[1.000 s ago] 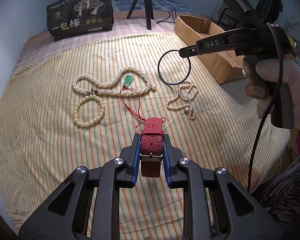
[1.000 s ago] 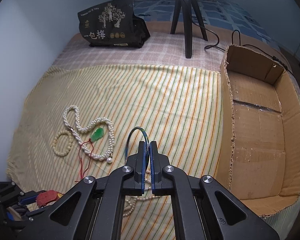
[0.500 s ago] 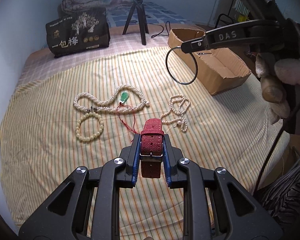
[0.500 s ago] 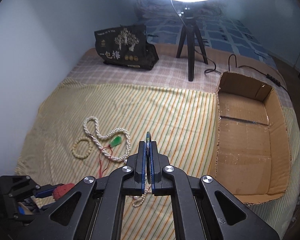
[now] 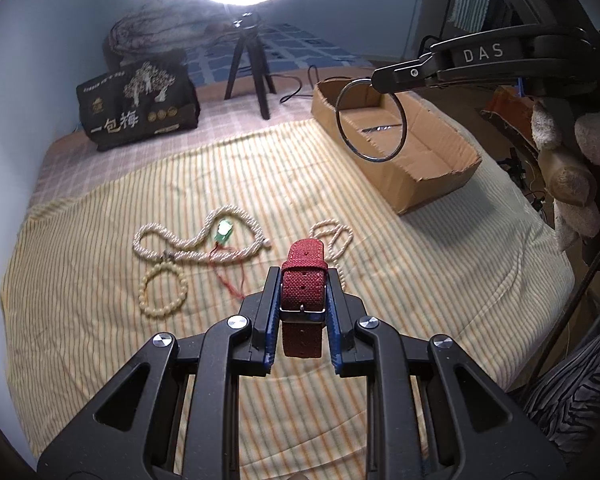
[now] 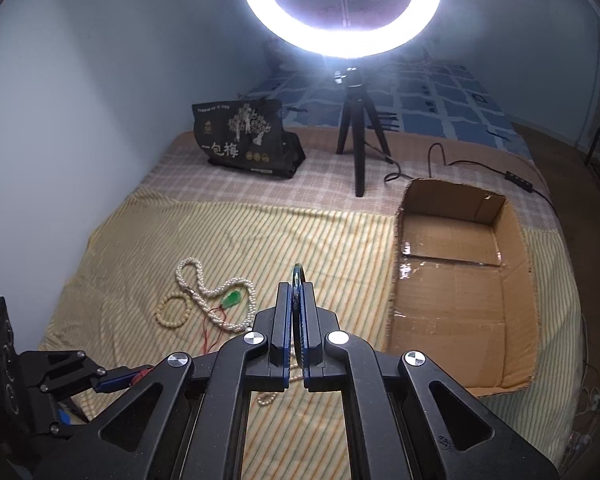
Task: Organize jewelry
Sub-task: 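Carry the red watch with the left tool while the right tool carries the bangle to the box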
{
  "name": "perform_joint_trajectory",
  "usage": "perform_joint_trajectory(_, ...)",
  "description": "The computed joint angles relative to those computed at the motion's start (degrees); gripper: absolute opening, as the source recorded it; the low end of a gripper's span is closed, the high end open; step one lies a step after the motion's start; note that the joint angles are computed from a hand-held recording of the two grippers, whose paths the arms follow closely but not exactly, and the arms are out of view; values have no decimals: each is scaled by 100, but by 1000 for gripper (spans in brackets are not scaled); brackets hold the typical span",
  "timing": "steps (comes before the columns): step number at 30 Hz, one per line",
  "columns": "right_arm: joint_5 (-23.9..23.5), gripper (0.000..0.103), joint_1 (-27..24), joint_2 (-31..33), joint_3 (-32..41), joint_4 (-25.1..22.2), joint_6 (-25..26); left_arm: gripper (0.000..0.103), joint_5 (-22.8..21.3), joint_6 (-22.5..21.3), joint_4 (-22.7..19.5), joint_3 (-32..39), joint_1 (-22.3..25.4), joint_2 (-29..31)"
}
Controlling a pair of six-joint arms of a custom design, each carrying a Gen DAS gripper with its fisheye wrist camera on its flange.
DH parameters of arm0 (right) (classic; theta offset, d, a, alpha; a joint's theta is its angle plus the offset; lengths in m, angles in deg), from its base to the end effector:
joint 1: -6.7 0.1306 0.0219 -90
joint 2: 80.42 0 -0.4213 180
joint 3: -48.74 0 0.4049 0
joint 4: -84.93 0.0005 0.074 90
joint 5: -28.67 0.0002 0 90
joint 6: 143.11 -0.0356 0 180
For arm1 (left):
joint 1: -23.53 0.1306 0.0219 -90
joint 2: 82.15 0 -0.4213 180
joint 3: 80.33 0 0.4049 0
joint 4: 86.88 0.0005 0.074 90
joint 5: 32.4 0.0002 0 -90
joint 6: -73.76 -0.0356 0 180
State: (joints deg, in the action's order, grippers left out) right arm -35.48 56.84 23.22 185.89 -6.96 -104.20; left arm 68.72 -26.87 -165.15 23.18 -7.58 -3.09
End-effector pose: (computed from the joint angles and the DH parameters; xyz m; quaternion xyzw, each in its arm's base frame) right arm 0.3419 0.3845 0.6732 0.0687 0.9373 0.0687 0.3348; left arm 0.3170 -0.1999 0.6238 0.3652 0.8733 -0.1456 0.2878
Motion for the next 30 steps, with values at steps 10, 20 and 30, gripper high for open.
perform_joint_trajectory(10, 305, 2, -145, -638, -659, -213, -372, 19, -3, 226, 61, 346, -497, 274)
perform_joint_trajectory(20, 427, 2, -435, -1380, -1483, -277, -667, 19, 10, 463, 146, 966, -854, 829)
perform_joint_trajectory(30, 234, 2, -835, -1654, -1950, 32, -363, 19, 81, 806, 177, 1485, -1151, 1477)
